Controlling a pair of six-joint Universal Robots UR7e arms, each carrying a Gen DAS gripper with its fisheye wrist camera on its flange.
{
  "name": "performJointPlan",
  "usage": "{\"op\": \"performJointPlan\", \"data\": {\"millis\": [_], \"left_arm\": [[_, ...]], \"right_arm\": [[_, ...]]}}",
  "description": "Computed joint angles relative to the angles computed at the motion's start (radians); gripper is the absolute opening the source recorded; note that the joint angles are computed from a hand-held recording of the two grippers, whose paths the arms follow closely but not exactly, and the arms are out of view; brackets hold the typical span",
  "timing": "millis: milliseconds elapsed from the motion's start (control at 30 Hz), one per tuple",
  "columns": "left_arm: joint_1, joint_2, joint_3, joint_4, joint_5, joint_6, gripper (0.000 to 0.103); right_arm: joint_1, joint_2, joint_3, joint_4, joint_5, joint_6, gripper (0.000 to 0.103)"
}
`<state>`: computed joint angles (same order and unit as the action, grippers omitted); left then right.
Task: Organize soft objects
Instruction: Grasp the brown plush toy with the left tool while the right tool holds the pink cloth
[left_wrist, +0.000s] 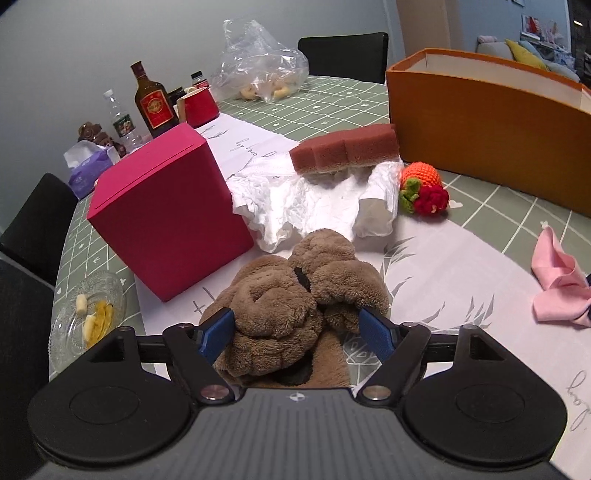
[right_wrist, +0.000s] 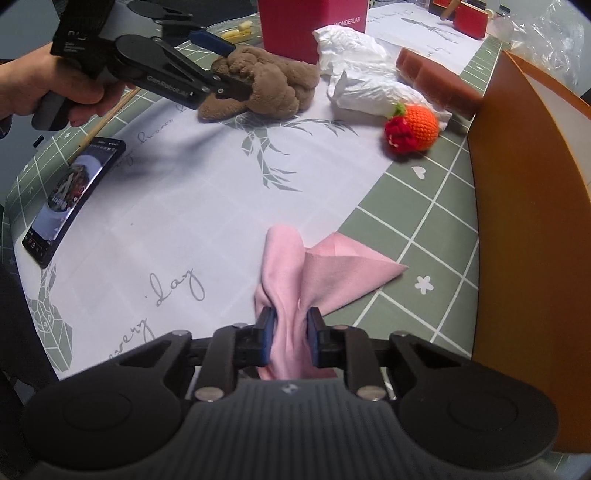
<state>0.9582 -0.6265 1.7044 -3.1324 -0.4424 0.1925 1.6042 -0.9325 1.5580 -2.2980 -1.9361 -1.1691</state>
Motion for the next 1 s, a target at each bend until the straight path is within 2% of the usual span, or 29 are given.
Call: {"op": "performJointPlan", "data": {"millis": [133, 333, 367, 533, 600, 700, 733, 867, 1000], "left_arm": [[0.012, 0.02, -0.02, -0.01, 0.024, 0.068, 0.1], [0.037, 0.037, -0.054, 0.033, 0.051, 0.089, 0.1], [0.039, 0.045, -0.061, 0.008, 0.055, 0.109, 0.102], [0.049, 0.045, -0.096, 0.078, 0.056, 0.024, 0.101], [0.051, 0.044, -0.102, 0.091, 0.052, 0.003, 0.093], [0.051, 0.04, -0.105, 0.114, 0.048, -0.018, 0.088], [0.051, 0.037, -0.102, 0.115, 0.045, -0.02, 0.087], [0.049, 0.023, -0.088, 0.124, 0.036, -0.025, 0.075], [0.044, 0.004, -0.071, 0.122, 0.021, -0.038, 0.067]], "right_arm": [[-0.003, 0.003, -0.013, 0.02, 0.008, 0.01, 0.018], [-0.004, 0.001, -0.011, 0.019, 0.009, -0.006, 0.021], [-0.004, 0.002, -0.011, 0.02, 0.01, -0.007, 0.022], [-0.005, 0.003, -0.015, 0.029, 0.015, -0.012, 0.024], [-0.006, 0.004, -0.017, 0.031, 0.017, -0.011, 0.024], [-0.006, 0.005, -0.019, 0.033, 0.019, -0.01, 0.024], [-0.006, 0.006, -0.02, 0.032, 0.018, -0.011, 0.021], [-0.007, 0.007, -0.025, 0.032, 0.02, -0.002, 0.015], [-0.006, 0.008, -0.025, 0.031, 0.017, -0.004, 0.013]]}}
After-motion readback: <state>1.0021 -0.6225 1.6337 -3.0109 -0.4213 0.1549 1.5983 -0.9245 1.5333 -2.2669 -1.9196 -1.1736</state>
